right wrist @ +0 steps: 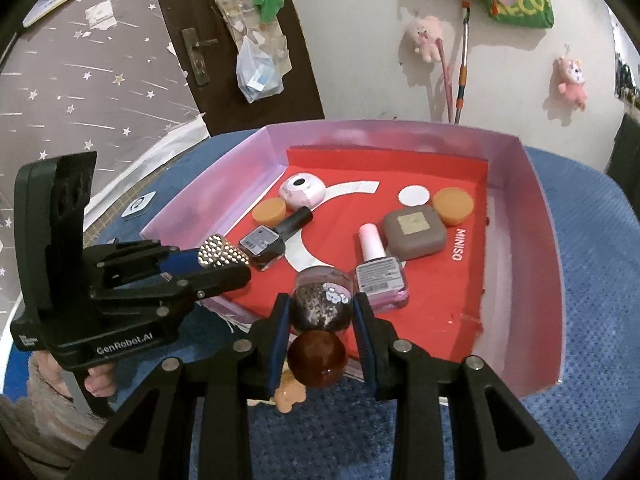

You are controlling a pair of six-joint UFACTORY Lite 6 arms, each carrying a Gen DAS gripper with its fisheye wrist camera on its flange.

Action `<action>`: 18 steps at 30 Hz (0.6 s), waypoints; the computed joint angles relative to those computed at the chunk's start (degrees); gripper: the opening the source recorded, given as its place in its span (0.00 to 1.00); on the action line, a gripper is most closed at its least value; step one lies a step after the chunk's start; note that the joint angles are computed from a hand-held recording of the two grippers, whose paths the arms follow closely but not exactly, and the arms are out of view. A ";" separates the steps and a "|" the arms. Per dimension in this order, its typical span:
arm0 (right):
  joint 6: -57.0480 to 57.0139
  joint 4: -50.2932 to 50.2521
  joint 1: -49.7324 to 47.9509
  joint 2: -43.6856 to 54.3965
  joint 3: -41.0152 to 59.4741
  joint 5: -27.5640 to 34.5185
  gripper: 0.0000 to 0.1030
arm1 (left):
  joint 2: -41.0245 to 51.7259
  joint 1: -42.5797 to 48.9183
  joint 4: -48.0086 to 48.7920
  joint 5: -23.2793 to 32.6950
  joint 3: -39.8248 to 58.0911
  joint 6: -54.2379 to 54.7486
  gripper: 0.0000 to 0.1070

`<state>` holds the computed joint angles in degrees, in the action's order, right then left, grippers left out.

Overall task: Organize rigid objects
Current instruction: 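Carry the studded cylinder with left tool into the box while right tool carries the glittery bottle in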

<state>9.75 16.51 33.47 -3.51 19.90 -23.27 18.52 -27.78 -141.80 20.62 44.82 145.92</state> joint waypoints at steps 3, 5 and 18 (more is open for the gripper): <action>4.80 -5.55 -1.33 2.76 1.50 -0.22 0.32 | 1.00 0.55 1.65 -0.14 0.83 -1.57 0.24; 6.57 -7.53 -1.92 4.80 2.74 -0.32 0.32 | 1.36 0.69 2.35 -0.20 1.14 -2.32 0.24; 14.66 -17.19 -4.63 11.82 6.54 -1.51 0.32 | 5.18 0.72 7.05 -0.93 4.54 -7.14 0.24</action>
